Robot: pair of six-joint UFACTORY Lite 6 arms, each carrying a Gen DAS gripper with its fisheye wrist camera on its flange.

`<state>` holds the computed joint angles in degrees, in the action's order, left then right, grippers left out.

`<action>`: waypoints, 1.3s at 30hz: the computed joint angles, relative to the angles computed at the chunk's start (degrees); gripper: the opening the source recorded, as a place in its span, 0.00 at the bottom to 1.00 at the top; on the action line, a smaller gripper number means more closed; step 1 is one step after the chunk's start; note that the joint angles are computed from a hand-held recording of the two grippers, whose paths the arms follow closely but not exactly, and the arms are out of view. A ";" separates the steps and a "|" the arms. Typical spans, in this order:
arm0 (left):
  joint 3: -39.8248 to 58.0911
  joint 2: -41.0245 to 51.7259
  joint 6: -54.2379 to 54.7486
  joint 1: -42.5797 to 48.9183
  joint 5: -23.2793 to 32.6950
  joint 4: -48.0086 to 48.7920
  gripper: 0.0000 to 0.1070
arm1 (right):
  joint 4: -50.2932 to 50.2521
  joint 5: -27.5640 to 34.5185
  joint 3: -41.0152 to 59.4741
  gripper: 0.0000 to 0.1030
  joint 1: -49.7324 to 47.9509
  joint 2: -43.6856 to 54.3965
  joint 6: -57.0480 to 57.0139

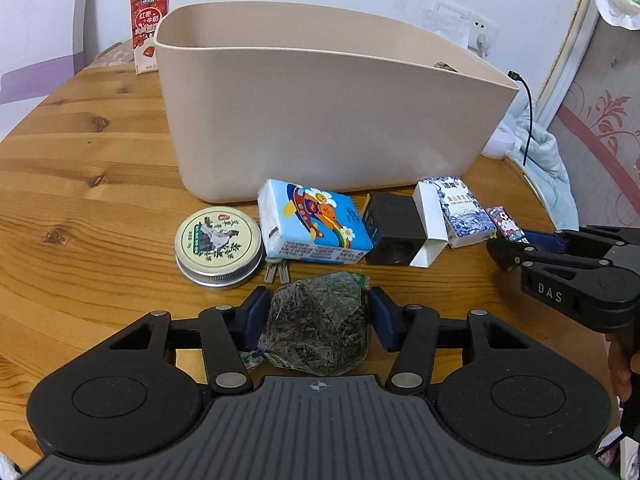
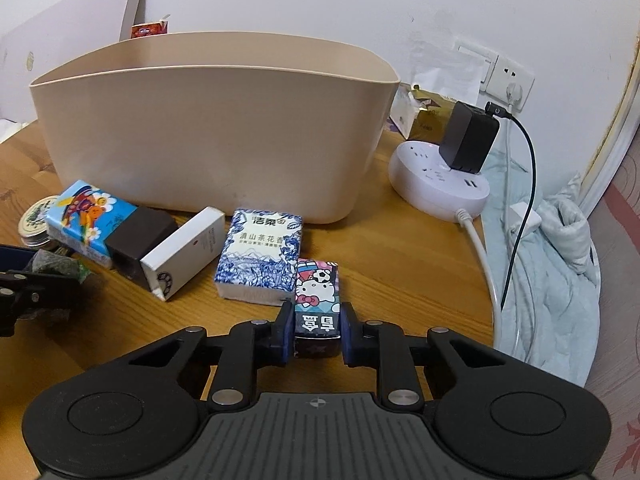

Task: Organize objects
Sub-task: 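Grasp the green tea bag with the left tool while the right tool grasps the cartoon box, then lift both items over the bin and open both tools to release them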

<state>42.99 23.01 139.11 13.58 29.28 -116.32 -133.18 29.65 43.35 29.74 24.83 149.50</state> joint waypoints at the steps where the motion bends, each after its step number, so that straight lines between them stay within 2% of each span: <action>1: -0.35 -0.56 -0.72 0.42 0.23 1.11 0.51 | 0.55 0.12 -0.52 0.20 0.29 -0.55 -0.18; 11: -3.78 -7.66 -4.70 5.15 2.04 8.58 0.51 | 8.09 2.43 -8.32 0.20 5.38 -12.08 -2.03; 18: -5.85 -14.62 -8.88 8.94 5.50 15.44 0.51 | 17.71 5.67 -11.15 0.20 11.09 -21.19 -8.96; 26: -3.08 -18.53 -13.98 11.08 8.05 20.36 0.51 | 25.46 9.31 -9.14 0.20 15.56 -27.07 -19.50; 31: 0.84 -17.79 -14.45 9.84 8.10 18.38 0.51 | 24.73 10.39 -6.63 0.20 15.67 -28.32 -21.16; 39: 11.12 -12.49 -15.53 4.65 4.30 13.91 0.51 | 17.67 8.34 0.57 0.20 10.14 -24.58 -18.93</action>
<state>54.10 10.52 123.58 18.22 33.59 -102.41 -115.51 37.99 43.92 39.88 0.26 130.57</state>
